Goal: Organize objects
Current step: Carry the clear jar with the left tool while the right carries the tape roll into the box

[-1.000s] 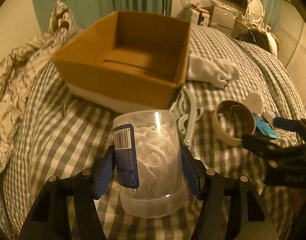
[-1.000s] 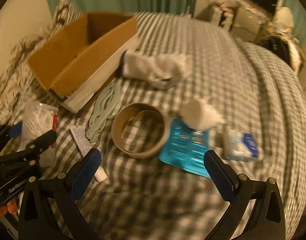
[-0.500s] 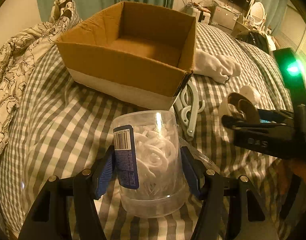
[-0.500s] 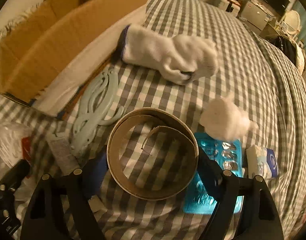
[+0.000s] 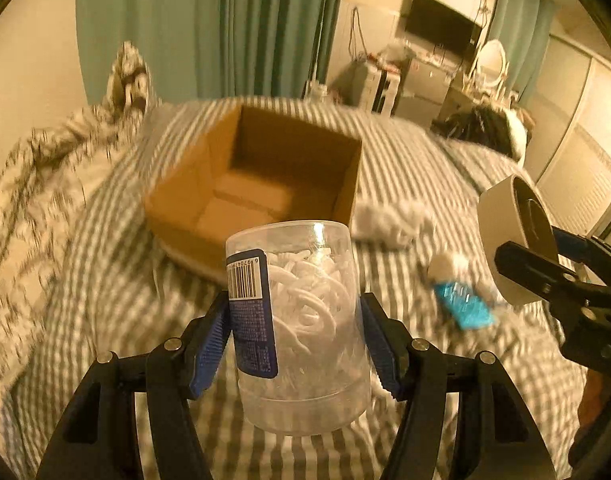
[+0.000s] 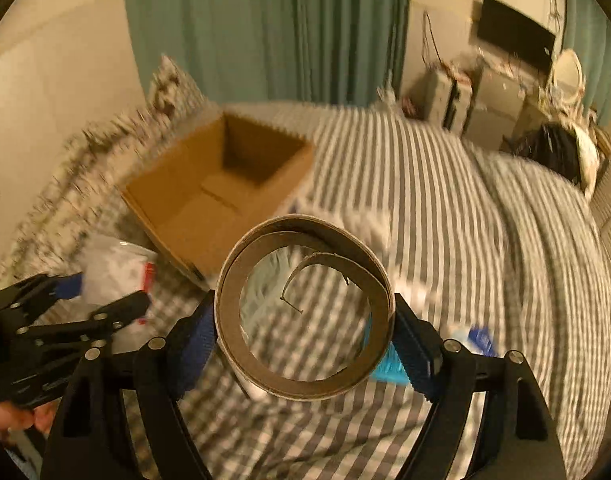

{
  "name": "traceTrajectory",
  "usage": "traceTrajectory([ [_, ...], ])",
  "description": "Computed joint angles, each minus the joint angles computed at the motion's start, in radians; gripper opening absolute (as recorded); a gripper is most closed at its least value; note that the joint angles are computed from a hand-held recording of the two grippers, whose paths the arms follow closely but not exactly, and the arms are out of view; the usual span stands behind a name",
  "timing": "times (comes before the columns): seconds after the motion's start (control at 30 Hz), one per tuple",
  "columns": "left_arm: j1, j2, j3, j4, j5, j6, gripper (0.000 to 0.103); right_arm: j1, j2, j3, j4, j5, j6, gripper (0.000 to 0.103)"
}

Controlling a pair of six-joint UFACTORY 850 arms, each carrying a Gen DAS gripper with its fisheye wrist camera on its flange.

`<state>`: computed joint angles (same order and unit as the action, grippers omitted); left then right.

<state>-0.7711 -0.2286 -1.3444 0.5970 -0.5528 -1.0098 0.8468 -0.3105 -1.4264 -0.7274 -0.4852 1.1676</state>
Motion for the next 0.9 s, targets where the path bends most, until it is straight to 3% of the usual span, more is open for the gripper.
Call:
traceTrajectory([
  [0.2,0.041,-0.074,-0.146,0.040,-0.042,0.023,0.065,-0.048,-0.080,-0.187,0.138,0.042,-0.215,0.080],
  [0.37,0.085,-0.166,-0.271,0.039,-0.074,0.063,0.065,-0.108,-0.232,-0.431,0.422,0.038,-0.510,0.080],
  [0.53,0.111,-0.246,-0.345,0.059,-0.101,0.075,0.065,-0.143,-0.449,-0.728,0.642,-0.039,-0.711,0.080],
  [0.67,0.124,-0.286,-0.363,0.060,-0.091,0.101,0.065,-0.166,-0.565,-0.866,0.771,-0.080,-0.781,0.081],
  [0.77,0.131,-0.297,-0.360,0.046,-0.065,0.116,0.066,-0.168,-0.627,-0.943,0.749,-0.116,-0.747,0.082],
  [0.83,0.132,-0.302,-0.358,0.026,-0.063,0.130,0.067,-0.166,-0.613,-0.907,0.722,-0.084,-0.716,0.083],
  [0.9,0.129,-0.299,-0.352,0.037,-0.060,0.128,0.071,-0.166,-0.579,-0.844,0.701,-0.033,-0.686,0.091],
])
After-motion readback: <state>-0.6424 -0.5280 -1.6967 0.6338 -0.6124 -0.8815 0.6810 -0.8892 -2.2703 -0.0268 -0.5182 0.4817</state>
